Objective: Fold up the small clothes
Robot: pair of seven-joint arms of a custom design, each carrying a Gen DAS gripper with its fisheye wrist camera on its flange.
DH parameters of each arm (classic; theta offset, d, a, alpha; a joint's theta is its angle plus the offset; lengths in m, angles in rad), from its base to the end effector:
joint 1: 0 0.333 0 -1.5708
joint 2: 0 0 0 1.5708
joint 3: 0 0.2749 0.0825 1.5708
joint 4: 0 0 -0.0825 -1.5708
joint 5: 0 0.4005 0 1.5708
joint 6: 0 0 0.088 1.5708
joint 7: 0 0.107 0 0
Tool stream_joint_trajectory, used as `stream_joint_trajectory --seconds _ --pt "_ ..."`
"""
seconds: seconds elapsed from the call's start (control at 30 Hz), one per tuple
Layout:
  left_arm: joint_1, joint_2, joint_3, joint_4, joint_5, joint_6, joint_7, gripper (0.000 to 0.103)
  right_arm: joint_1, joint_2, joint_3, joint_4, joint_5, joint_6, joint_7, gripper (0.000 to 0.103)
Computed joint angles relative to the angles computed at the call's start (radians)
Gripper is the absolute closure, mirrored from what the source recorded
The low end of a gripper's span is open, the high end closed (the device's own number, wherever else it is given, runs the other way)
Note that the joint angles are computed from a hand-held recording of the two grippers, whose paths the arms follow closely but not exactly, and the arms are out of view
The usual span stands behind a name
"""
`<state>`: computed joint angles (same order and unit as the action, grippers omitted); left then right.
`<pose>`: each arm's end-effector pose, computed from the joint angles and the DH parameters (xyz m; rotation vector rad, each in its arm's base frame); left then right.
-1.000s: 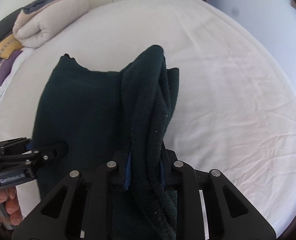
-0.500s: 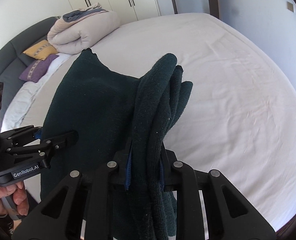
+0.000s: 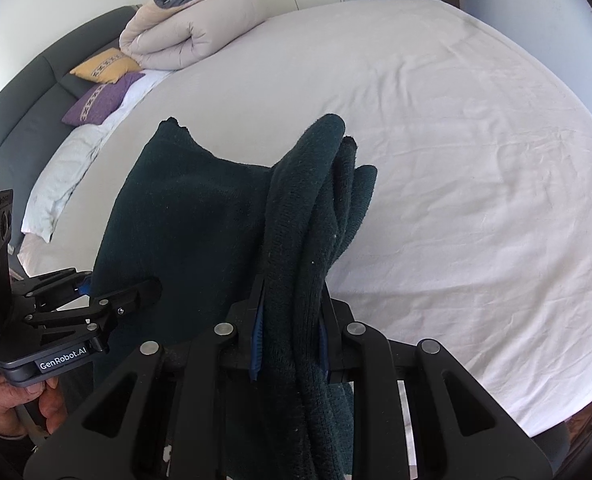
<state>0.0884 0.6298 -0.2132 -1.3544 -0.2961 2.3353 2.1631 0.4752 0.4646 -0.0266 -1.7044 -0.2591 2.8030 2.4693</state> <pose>0.7452 -0.0647 0.3602 -1.5157 2.5155 -0.7458 0.6314 0.3199 0.3490 -1.5680 1.9706 -0.3133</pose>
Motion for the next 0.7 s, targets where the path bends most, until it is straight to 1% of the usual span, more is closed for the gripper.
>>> stream_joint_trajectory --seconds 0.03,0.07,0.1,0.13,0.17,0.2,0.23,0.3,0.33,0.37,0.4,0.43,0.47,0.5,0.53,0.57,0.6,0.63,0.67,0.7 --pt "-0.006 0.015 0.006 0.013 0.009 -0.002 -0.007 0.062 0.001 0.039 0.001 0.044 0.01 -0.009 -0.008 0.084" --pt "-0.01 0.027 0.01 0.024 0.017 -0.006 -0.014 0.062 -0.011 0.069 0.017 0.075 0.005 -0.022 -0.012 0.084" --pt "-0.014 0.047 0.013 0.045 0.027 -0.014 -0.023 0.061 -0.005 0.111 -0.001 0.116 0.043 -0.013 -0.054 0.084" --pt "-0.02 0.07 0.016 0.068 0.036 -0.017 -0.031 0.061 0.012 0.127 -0.023 0.122 0.068 -0.008 -0.07 0.084" --pt "-0.026 0.095 0.018 0.101 0.046 -0.021 -0.042 0.059 -0.001 0.114 -0.02 0.093 0.061 -0.019 -0.061 0.083" --pt "-0.02 0.1 0.017 0.1 0.047 -0.015 -0.039 0.058 -0.008 0.134 -0.019 0.098 0.065 -0.003 -0.06 0.083" --pt "-0.017 0.105 0.015 0.1 0.048 -0.012 -0.042 0.056 -0.023 0.143 -0.008 0.095 0.059 0.006 -0.047 0.083" --pt "-0.015 0.138 0.011 0.134 0.049 -0.016 -0.048 0.052 -0.07 0.166 0.028 0.102 0.093 0.017 -0.063 0.083" --pt "-0.012 0.147 0.008 0.14 0.048 -0.011 -0.048 0.048 -0.077 0.184 0.031 0.095 0.157 0.069 -0.134 0.082" --pt "-0.009 0.154 0.006 0.144 0.047 -0.009 -0.048 0.047 -0.051 0.167 -0.001 0.052 0.204 0.09 -0.134 0.081" --pt "-0.003 0.135 0.003 0.115 0.041 -0.001 -0.044 0.046 -0.044 0.173 -0.009 0.044 0.233 0.117 -0.159 0.081" --pt "0.0 0.142 0.0 0.12 0.04 0.008 -0.042 0.045 -0.049 0.18 -0.006 0.04 0.232 0.14 -0.157 0.08" --pt "0.001 0.146 -0.001 0.121 0.04 0.015 -0.038 0.042 -0.038 0.188 -0.019 0.04 0.238 0.153 -0.163 0.078" --pt "0.005 0.143 -0.006 0.106 0.043 0.041 -0.036 0.041 -0.026 0.194 -0.033 0.04 0.24 0.161 -0.159 0.075" --pt "0.009 0.113 -0.002 0.055 0.03 0.055 -0.025 0.036 -0.021 0.197 -0.041 0.03 0.244 0.176 -0.154 0.069" --pt "0.015 0.108 -0.007 0.04 0.026 0.074 -0.028 0.03 -0.025 0.192 -0.038 0.01 0.246 0.196 -0.15 0.063" --pt "0.025 0.11 -0.012 0.041 0.012 0.071 -0.029 0.028 -0.054 0.191 -0.008 -0.003 0.256 0.224 -0.16 0.062" --pt "0.036 0.112 -0.02 0.044 -0.004 0.062 -0.027 0.026 -0.069 0.181 0.009 -0.018 0.275 0.237 -0.176 0.062" --pt "0.05 0.126 -0.03 0.066 -0.026 0.036 -0.024 0.026 -0.075 0.175 0.015 -0.019 0.306 0.237 -0.189 0.059" --pt "0.067 0.133 -0.04 0.082 -0.05 0.013 -0.019 0.026 -0.106 0.162 0.045 -0.041 0.3 0.253 -0.175 0.058"
